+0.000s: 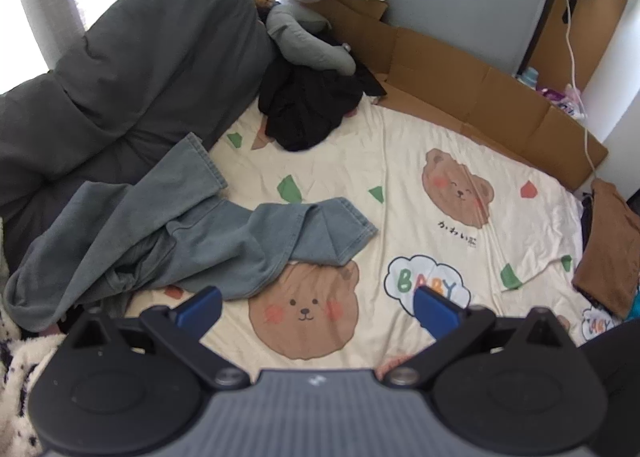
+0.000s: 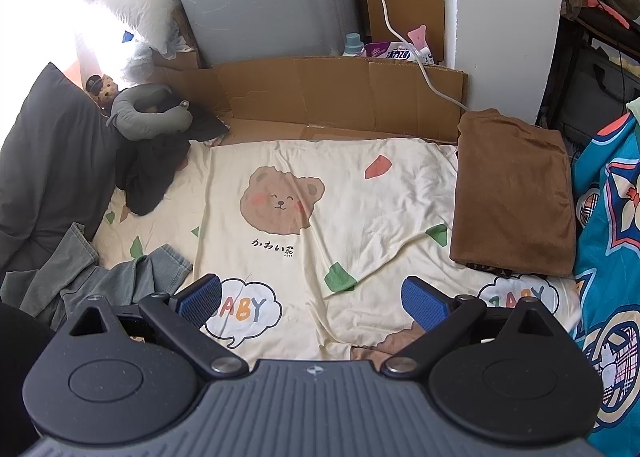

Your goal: Fold clothes

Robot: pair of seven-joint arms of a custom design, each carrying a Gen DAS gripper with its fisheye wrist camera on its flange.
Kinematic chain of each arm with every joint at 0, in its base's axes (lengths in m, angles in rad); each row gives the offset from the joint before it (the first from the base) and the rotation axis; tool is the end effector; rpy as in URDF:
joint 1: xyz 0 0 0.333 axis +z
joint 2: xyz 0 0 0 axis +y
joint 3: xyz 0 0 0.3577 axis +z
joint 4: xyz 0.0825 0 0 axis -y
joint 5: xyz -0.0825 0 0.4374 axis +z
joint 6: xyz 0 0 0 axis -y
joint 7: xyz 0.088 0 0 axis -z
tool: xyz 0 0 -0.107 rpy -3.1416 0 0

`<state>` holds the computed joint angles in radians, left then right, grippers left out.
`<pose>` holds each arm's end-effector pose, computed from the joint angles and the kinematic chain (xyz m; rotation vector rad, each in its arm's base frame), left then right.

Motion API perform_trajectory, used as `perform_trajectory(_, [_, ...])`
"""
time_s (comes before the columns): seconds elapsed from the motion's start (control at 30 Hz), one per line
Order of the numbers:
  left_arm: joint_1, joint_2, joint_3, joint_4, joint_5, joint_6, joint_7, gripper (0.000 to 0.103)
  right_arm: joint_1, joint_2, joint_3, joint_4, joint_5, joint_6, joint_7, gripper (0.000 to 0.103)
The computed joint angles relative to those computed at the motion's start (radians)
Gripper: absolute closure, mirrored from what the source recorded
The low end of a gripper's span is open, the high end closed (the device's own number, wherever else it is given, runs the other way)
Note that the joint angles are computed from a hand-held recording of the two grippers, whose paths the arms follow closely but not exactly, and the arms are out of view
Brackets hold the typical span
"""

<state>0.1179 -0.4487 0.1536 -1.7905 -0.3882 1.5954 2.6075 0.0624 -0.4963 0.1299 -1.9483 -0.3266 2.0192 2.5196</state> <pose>0.4267 0.1027 0.7964 -1.0651 2.6698 -0.7103 0.4510 0.0896 0.7794 -1.1009 2.3571 -0.6764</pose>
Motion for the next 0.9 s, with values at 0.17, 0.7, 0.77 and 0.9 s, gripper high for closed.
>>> perform_trajectory(0.17, [0.002,0.001,-0.004,0.009,0.002,-0.017,-0.02,0.0,0.0,-0.005,-0.002,-0.003,0.002,-0.002,0.0,0.003])
perform_trajectory(0.7, [0.005,-0.015,-0.006,-0.036,0.01,0.036,-0.011,0.0,0.008,0.022,0.006,0.033,-0.017,-0.021,0.013,0.003])
perform_trajectory(0.77, [0.004,-0.005,-0.003,-0.026,0.011,0.032,-0.017,0.0,0.009,0.022,0.006,0.034,-0.018,-0.021,0.012,0.003])
perform_trajectory(0.9, [0.006,0.037,0.004,0.013,-0.003,0.02,-0.003,0.0,0.01,0.026,0.008,0.039,-0.023,-0.02,0.011,0.003])
